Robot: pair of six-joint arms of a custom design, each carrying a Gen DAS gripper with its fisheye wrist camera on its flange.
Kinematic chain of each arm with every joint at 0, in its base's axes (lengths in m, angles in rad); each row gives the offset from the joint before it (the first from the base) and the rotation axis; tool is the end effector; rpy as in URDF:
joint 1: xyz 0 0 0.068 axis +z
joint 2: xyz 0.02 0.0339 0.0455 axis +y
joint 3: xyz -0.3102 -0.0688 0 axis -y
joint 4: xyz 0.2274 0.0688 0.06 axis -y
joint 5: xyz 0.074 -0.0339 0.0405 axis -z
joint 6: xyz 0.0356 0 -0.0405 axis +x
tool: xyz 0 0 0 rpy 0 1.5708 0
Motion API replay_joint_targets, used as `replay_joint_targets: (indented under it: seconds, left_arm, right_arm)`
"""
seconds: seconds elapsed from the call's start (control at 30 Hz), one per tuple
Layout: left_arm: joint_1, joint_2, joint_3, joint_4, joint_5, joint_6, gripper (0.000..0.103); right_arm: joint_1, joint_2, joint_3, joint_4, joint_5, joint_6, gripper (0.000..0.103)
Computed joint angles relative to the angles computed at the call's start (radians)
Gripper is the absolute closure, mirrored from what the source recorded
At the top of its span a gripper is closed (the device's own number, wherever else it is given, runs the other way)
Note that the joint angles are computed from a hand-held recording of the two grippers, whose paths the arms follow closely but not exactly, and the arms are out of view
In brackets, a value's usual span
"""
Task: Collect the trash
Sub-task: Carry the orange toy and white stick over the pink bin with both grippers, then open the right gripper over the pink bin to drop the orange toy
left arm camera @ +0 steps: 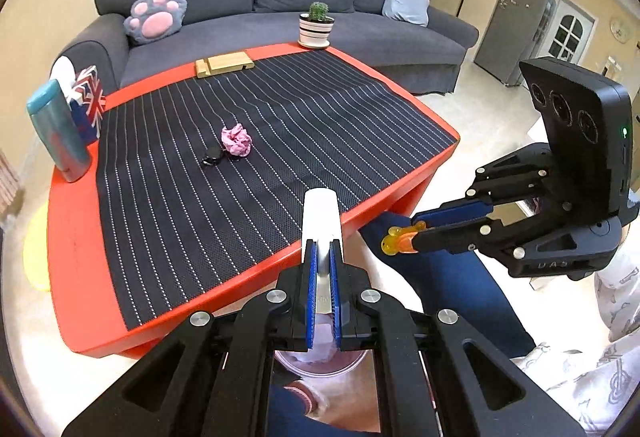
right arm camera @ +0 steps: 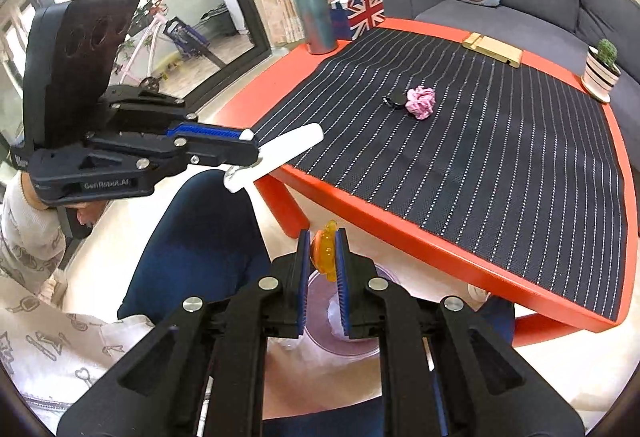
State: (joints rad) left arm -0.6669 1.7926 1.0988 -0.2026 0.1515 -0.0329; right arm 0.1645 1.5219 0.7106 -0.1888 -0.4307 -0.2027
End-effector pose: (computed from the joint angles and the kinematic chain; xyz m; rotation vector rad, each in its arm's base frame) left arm 0.2871 -0.2329 0.2315 0.8479 2.3699 -0.4818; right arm 0.2564 0.0576 0.2102 -0.6178 2.4431 0.5359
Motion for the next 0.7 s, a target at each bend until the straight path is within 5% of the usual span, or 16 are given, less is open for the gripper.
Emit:
replay_joint_targets:
  seconds: [0.03,0.1,0.13,0.17,0.7]
  left_arm:
    - [-0.001,0.001,0.003,-0.001,0.000,0.001,0.097]
    - [-0.001,0.004,0.009,-0.004,0.000,0.004,0.097]
    - [-0.002,0.005,0.011,-0.007,-0.001,0.005,0.097]
    - [-0.002,0.007,0.014,-0.011,0.000,0.007,0.097]
    - [-0.002,0.028,0.027,-0.029,0.014,0.014,0.097]
  right_arm:
    - [0.008,0.001,-0.001,0.007,0.021,0.003,0.088]
    - [0.015,0.009,0.000,0.013,0.050,0.008,0.055]
    - [0.012,0.012,-0.004,0.025,0.057,0.016,0.026]
    - [0.007,0.009,-0.011,0.038,0.055,0.025,0.017]
    - [-0.027,-0.017,-0.015,0.037,0.086,0.068,0.008]
